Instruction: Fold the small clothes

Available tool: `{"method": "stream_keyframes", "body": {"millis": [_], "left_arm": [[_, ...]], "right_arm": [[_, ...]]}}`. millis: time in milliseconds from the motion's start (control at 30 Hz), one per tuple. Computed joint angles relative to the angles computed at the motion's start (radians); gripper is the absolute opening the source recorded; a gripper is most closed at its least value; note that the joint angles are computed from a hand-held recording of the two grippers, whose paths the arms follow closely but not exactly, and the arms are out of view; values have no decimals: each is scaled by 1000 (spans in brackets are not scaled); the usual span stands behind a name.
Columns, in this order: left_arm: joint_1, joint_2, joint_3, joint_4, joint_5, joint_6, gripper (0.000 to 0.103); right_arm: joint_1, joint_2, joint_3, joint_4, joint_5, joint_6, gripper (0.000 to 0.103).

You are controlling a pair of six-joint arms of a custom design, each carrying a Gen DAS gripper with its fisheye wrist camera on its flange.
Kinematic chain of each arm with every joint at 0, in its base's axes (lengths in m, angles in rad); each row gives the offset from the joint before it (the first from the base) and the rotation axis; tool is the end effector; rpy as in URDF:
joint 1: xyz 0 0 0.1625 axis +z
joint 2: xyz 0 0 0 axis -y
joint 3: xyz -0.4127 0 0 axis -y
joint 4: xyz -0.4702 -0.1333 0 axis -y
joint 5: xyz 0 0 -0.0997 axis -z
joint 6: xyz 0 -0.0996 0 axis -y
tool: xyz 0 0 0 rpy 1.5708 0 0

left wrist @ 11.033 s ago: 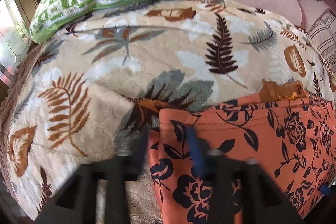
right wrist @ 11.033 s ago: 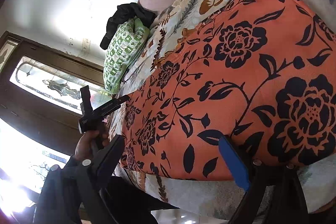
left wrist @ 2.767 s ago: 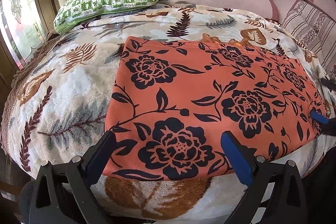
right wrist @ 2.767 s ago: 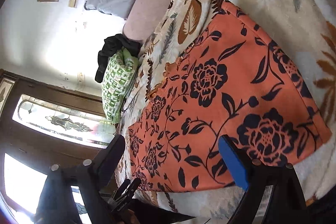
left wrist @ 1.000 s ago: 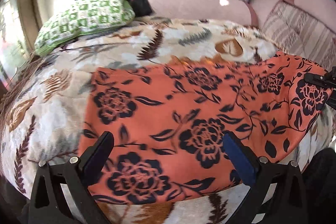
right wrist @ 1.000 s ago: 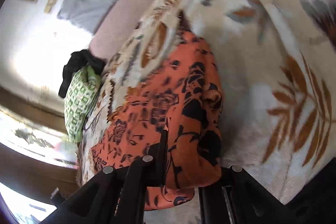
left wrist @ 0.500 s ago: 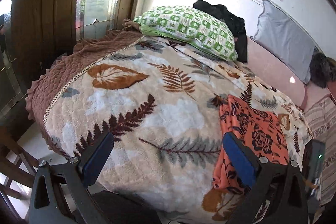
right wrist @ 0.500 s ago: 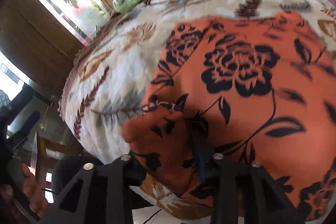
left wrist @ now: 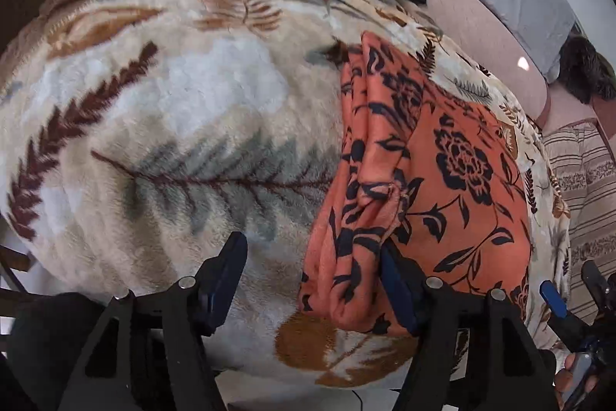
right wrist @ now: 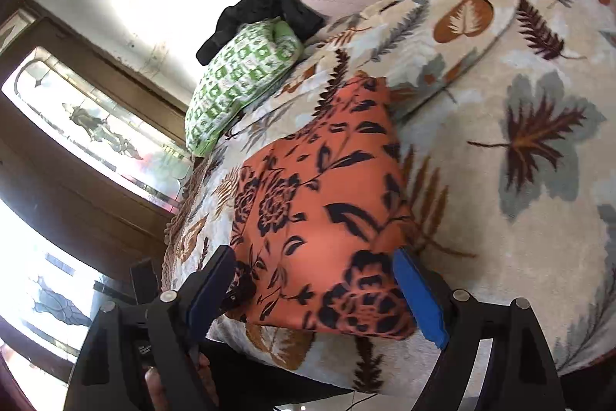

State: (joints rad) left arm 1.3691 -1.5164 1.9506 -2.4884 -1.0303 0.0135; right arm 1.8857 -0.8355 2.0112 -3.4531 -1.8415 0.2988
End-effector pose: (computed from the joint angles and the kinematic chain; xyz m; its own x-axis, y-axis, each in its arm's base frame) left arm 0.0652 -0.6023 0.3475 -0.8855 -0.0508 -0.4618 0.1893 0.8682 -0.4586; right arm 0.2860 -0.5336 0.0263 -0.9963 0.0854 0.0032 0.0604 0.7304 -0.6804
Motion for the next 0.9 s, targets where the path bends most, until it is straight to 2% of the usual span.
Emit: {"method": "stream_keyframes", "body": {"millis": [100, 167, 233, 300, 367, 400, 433, 467, 500, 600, 633, 667, 700, 733, 767, 833, 867, 900], "left_arm": [[-88, -19, 36, -145, 49, 140, 70], [-117, 9, 10, -164, 23, 192, 77], [-128, 72, -31, -168, 23, 244, 78], [-122, 150, -88, -116, 66, 239, 78], [-100, 230, -145, -46, 156, 195, 78], [-80, 254, -166, -1, 168, 164, 79], [-61, 254, -166, 4, 139, 138, 81], [-48, 245, -156, -15, 114, 120, 84], [-43, 240, -155, -15, 107, 106, 86], [-38, 242, -152, -30, 95, 134, 87], [-37, 243, -154, -26, 88, 131, 88], [-34, 245, -159, -19, 84, 121, 88], [-32, 249, -163, -17, 80, 116, 89], [-31, 248, -165, -17, 74, 120, 89], [-31, 243, -162, -21, 70, 128, 89], [-33, 236, -160, -13, 63, 131, 88], [-34, 230, -161, -4, 58, 127, 88], [-35, 218, -159, -1, 45, 124, 88]], "right_arm": [[-46, -23, 10, 9, 38, -15, 86], [-86, 12, -41, 22, 107, -23, 86], [-131, 14, -90, 99, 186, -20, 87], [-175, 36, -152, 188, 280, -10, 87], [-210, 75, -218, 267, 364, 15, 87], [-228, 97, -255, 334, 411, 27, 87], [-239, 118, -286, 388, 430, 42, 87], [-233, 131, -310, 428, 411, 23, 77], [-213, 135, -330, 472, 366, -25, 43], [-149, 124, -323, 434, 208, -75, 35], [-128, 130, -327, 414, 130, -102, 34], [-124, 143, -337, 420, 87, -117, 34], [-134, 153, -344, 442, 86, -90, 37], [-152, 154, -337, 439, 127, -47, 43], [-161, 149, -325, 409, 149, -18, 57], [-159, 135, -298, 340, 167, -20, 68], [-154, 132, -293, 317, 166, -26, 78], [-150, 129, -294, 307, 165, -34, 80]]}}
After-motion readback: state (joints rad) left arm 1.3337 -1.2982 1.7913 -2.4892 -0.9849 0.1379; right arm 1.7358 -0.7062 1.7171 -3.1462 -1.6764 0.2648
